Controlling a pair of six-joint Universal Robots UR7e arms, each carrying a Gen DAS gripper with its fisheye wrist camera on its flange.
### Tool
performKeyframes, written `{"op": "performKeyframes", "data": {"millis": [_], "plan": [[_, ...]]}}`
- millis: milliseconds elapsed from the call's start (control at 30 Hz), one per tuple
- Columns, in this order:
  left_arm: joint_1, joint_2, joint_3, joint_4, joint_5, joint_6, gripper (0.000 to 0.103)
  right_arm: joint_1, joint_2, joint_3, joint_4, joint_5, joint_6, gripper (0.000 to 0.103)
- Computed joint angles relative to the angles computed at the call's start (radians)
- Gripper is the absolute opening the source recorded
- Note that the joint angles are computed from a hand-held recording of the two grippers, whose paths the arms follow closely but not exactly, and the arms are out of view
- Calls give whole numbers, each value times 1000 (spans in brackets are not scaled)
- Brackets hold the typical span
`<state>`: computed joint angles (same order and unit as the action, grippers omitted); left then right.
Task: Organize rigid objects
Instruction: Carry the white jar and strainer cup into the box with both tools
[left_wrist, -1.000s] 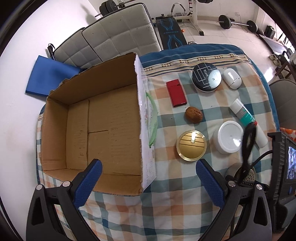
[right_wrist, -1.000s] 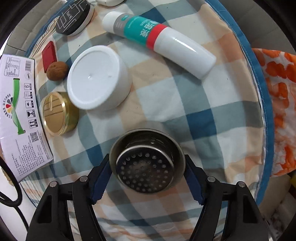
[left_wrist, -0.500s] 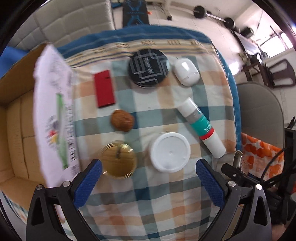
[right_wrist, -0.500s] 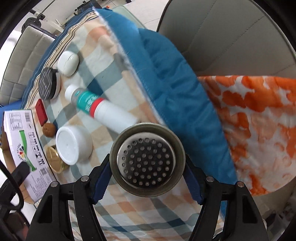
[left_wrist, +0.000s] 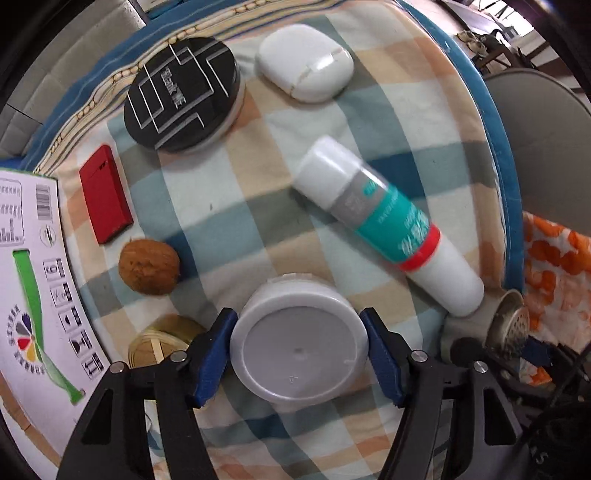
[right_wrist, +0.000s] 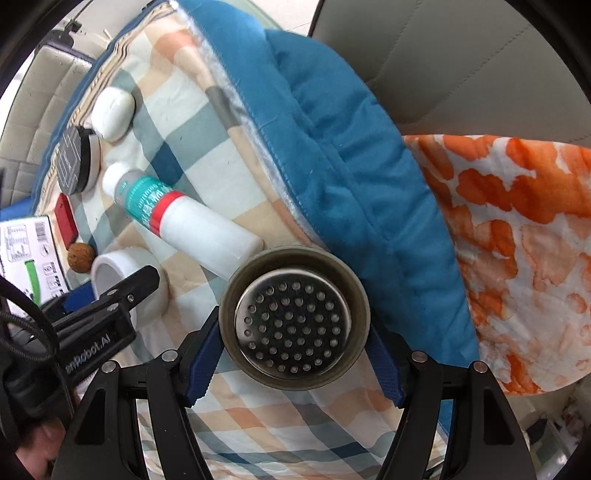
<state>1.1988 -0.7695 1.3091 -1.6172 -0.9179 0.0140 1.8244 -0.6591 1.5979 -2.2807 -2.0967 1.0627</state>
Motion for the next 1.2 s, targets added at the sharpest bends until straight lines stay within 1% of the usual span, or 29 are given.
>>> {"op": "performKeyframes", "data": {"millis": [100,167,200,267,333,433,500,600,700,733,767,967,1033,1067,1100,1133,1167,1200], "plan": [[16,6,8,-16,-16,-4,67,-5,19,-16,4,13,-5,75],[33,25,-24,27,-31,-35,67,-10,26,-21,5,13,-4,75],[35,20,-9,4,-29,-26,68,-12,30,-26,9,13,-3,75],[31,13,11,-13,-13,-24,66,-19,48,-48,29,16,0,75],[31,8,22,-27,-15,-32,66,-20,59,-58,40,11,11,74],[25,21,8,-38,-4,-24,65,-23,68,-65,39,17,25,74],[19,4,27,-53,-7,-23,65,-21,71,-71,54,15,40,74],[15,-29,65,-69,-12,-24,65,-8,78,-87,97,-1,38,73],[8,-82,100,-73,-14,-32,65,0,62,-73,95,5,23,73],[6,-93,106,-75,-18,-32,65,9,66,-75,95,8,30,73],[4,-110,116,-78,-24,-31,65,21,67,-71,87,-9,32,73],[-12,-211,148,-94,-55,-25,65,60,65,-84,74,-15,5,73],[-13,-246,136,-85,-75,-23,65,84,61,-91,68,-15,-7,73],[-10,-260,129,-83,-84,-20,65,77,55,-95,61,-17,-29,73],[-11,-283,117,-76,-101,-18,66,87,55,-105,64,-18,-37,73],[-5,-278,83,-66,-106,-9,66,100,55,-114,64,-21,-42,73],[-4,-296,65,-60,-114,-3,66,110,54,-123,64,-24,-50,73],[-2,-276,33,-65,-118,2,66,124,58,-140,72,-26,-58,73]]}}
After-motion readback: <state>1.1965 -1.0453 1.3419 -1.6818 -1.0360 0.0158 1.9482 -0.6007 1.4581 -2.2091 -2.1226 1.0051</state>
